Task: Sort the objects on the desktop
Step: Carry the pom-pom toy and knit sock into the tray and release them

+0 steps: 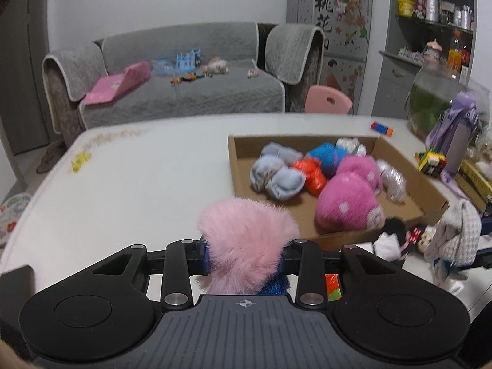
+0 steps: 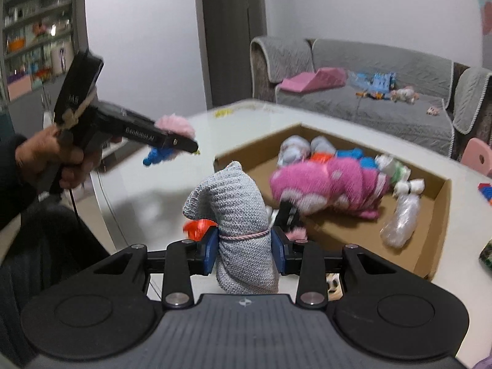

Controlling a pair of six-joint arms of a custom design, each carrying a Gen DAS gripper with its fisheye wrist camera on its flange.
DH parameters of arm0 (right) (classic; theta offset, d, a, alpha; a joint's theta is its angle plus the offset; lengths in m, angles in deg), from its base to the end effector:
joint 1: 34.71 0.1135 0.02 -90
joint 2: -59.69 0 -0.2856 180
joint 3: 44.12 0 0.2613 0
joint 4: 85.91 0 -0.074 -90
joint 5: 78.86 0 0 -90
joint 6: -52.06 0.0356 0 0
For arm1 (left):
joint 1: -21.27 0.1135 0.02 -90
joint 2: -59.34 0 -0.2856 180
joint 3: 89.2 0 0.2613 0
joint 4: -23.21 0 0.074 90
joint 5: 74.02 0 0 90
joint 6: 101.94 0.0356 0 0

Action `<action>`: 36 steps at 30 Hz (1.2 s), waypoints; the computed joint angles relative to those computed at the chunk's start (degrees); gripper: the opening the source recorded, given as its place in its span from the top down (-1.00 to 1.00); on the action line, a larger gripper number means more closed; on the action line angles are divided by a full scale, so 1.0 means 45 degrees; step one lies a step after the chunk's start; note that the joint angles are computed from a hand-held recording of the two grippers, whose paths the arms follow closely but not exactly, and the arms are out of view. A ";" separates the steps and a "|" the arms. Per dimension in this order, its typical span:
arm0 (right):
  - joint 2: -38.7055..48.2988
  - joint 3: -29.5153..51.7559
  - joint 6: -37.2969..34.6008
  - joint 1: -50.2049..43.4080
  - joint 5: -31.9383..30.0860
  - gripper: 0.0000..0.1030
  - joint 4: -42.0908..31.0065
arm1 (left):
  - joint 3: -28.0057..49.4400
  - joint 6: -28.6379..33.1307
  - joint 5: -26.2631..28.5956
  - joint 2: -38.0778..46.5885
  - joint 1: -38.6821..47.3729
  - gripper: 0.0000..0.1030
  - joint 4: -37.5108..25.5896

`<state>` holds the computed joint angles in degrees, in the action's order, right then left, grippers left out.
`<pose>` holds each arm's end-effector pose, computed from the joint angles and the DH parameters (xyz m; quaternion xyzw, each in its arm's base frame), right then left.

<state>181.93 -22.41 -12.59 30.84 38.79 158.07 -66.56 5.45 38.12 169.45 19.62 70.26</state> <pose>0.1017 0.1838 0.0353 -0.1971 0.8514 0.1615 0.4584 0.2107 -0.0195 0.0513 0.2268 0.8654 -0.1163 0.4315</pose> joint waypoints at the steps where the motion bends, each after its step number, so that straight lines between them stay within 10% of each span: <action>1: -0.0340 -0.0229 0.0017 -0.0062 -0.0002 0.36 0.0082 | -0.0024 -0.0028 0.0051 -0.0461 -0.0023 0.19 -0.0349; 14: -0.5631 -0.1644 -0.1150 -0.2022 0.0056 0.36 -0.1992 | 0.0977 -0.0881 -0.0920 -0.2750 -0.1895 0.18 -0.2538; 36: -0.4473 0.0251 -0.2730 -0.6998 -0.3135 0.36 -0.3258 | 0.3759 -0.1711 -0.1723 0.1424 -0.3275 0.18 -0.1647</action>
<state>161.80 -21.29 -24.88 -0.65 24.68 143.41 -49.64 -2.25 30.36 175.86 4.89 62.84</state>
